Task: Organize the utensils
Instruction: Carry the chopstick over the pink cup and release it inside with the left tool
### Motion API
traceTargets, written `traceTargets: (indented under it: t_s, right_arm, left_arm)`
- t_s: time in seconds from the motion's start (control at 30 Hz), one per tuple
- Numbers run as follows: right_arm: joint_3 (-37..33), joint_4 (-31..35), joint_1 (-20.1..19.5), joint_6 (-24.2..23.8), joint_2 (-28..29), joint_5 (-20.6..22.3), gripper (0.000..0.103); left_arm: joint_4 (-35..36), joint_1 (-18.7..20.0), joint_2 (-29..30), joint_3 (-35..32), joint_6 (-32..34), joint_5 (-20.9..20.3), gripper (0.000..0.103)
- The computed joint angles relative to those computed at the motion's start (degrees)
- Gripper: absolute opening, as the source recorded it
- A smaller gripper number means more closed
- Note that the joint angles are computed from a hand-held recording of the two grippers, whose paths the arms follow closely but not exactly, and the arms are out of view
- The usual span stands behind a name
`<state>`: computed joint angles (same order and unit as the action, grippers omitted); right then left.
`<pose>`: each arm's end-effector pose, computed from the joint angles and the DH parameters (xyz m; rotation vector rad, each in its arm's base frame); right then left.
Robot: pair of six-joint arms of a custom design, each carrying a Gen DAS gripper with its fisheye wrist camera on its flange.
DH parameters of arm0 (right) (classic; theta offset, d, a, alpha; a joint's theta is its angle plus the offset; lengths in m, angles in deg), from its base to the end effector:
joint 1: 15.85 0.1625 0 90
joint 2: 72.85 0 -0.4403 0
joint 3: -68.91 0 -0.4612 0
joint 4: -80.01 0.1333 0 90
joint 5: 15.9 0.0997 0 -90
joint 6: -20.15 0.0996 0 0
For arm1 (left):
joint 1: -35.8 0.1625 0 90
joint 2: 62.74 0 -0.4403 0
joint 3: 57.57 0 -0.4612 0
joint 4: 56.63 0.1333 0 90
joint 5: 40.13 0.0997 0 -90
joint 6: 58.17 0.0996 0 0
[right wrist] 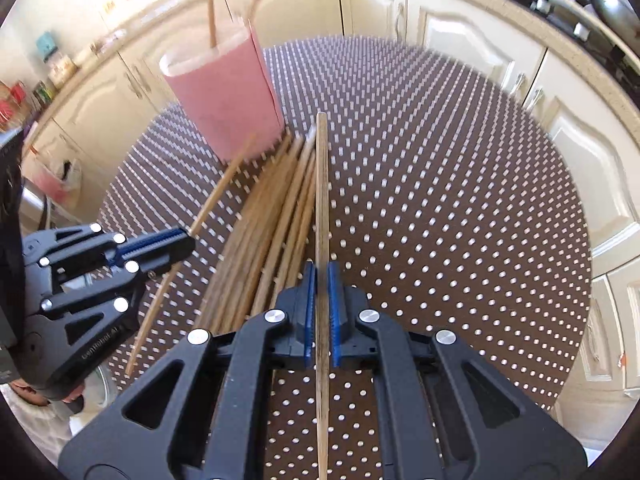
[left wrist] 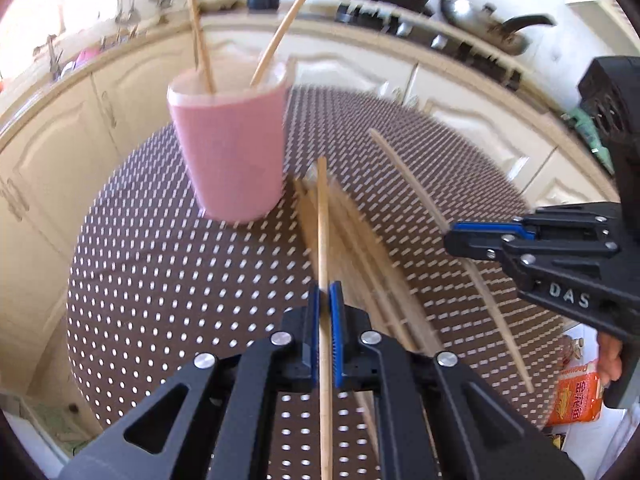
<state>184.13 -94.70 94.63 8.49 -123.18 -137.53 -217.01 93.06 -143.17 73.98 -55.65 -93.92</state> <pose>0.2856 -0.5331 0.0378 0.5901 -2.5087 0.5044 -0.0998 -0.5105 0.1947 0.6364 2.4689 -0.6340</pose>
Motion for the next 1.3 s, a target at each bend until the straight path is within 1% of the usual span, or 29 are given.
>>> traceTargets:
  t_s: [0.13,0.23,0.3,0.37,0.4,0.57,0.7,0.87,1.0,1.1,1.17,1.3]
  right_arm:
    - [2.38,-7.16,0.86,-1.73,-1.95,3.37,0.007]
    - [4.81,-12.73,1.15,-3.28,-3.59,5.68,0.007]
    - [5.53,-16.01,1.47,-4.32,-3.94,7.16,0.007]
    - [5.63,-18.97,1.85,-5.00,-3.60,8.42,0.007]
    - [6.09,-19.70,1.69,-5.42,-4.56,9.29,0.007]
    - [4.63,-24.84,2.25,-5.93,-3.17,12.76,0.007]
    - [2.05,-28.50,2.39,-6.95,-1.02,14.82,0.007]
    - [-1.66,-33.70,2.54,-8.73,2.27,17.26,0.007]
    - [-5.36,-37.76,2.25,-10.36,5.50,19.64,0.007]
    - [-8.03,-39.02,1.86,-10.40,7.52,21.89,0.007]
    - [-10.00,-39.62,1.74,-10.53,8.97,23.38,0.007]
    - [-13.22,-41.03,1.84,-12.15,11.71,24.85,0.007]
  left_arm:
    - [-6.71,-3.29,-3.22,3.23,3.47,-1.59,0.005]
    - [-12.17,-4.99,-5.17,5.24,6.36,-2.75,0.005]
    - [-15.28,-6.06,-5.23,5.63,7.22,-3.15,0.005]
    - [-19.34,-6.63,-5.53,6.28,9.25,-3.83,0.005]
    - [-21.73,-7.02,-5.63,6.60,10.41,-4.02,0.005]
    - [-31.61,-7.57,-5.26,6.70,14.42,-6.10,0.005]
    - [-38.79,-6.76,-4.43,5.76,16.64,-7.61,0.005]
    - [-43.63,-3.13,-1.53,0.89,16.39,-11.28,0.005]
    - [-50.24,-1.46,2.39,-2.93,19.24,-11.35,0.005]
    - [-54.09,-0.28,5.48,-5.75,20.83,-11.63,0.005]
    - [-56.07,0.57,7.73,-7.84,21.66,-12.01,0.005]
    - [-59.05,2.18,10.89,-10.86,22.99,-13.35,0.005]
